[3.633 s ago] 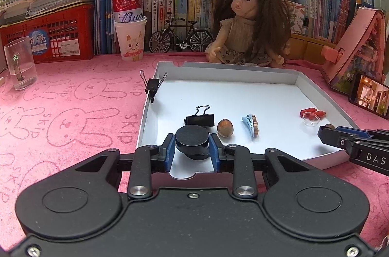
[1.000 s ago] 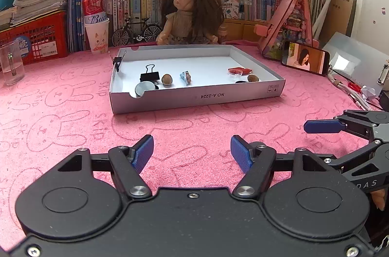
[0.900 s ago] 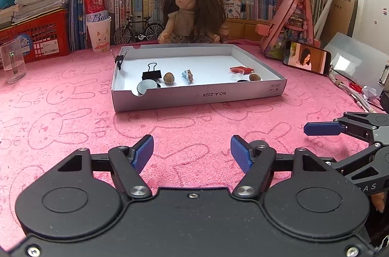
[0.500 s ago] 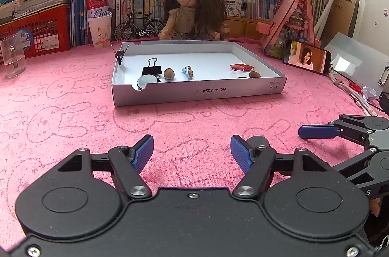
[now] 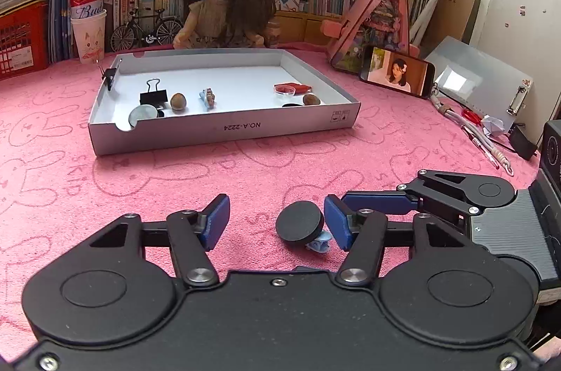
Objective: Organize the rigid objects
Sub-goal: 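Grasp a black round lid with the left tool while the right tool grasps a blue hair clip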
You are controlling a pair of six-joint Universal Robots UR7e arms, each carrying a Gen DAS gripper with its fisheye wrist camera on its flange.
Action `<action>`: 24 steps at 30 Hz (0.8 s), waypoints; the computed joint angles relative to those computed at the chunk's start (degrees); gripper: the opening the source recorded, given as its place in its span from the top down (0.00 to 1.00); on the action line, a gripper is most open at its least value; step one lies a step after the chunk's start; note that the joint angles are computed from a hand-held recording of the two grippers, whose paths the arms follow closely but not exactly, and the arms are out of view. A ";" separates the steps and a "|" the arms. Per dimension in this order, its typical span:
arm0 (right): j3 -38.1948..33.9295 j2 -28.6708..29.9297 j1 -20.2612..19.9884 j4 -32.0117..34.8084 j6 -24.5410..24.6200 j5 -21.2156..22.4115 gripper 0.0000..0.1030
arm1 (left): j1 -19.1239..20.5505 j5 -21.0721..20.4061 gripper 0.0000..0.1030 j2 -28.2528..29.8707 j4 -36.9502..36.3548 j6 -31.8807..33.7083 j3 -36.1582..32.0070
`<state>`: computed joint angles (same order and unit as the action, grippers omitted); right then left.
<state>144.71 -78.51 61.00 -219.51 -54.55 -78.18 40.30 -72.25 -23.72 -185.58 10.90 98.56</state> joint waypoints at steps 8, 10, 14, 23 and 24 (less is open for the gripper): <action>0.36 0.50 -0.42 -1.27 -0.14 0.72 0.23 | 0.90 -1.59 0.71 0.84 2.19 -3.53 -1.51; 0.34 0.60 -0.43 -1.48 0.14 0.94 0.27 | 0.68 -0.68 0.71 0.86 0.68 -3.06 -1.17; 0.25 2.12 -0.01 -4.28 0.58 0.38 0.47 | 0.27 1.34 0.71 0.54 -1.65 -2.31 -0.67; -0.58 5.05 1.60 -9.13 1.94 -2.19 0.81 | -0.05 6.65 0.71 0.29 -4.51 -1.93 -0.95; -0.64 5.25 1.72 -9.65 2.14 -2.59 0.81 | -0.01 6.84 0.71 0.26 -4.63 -2.05 -0.98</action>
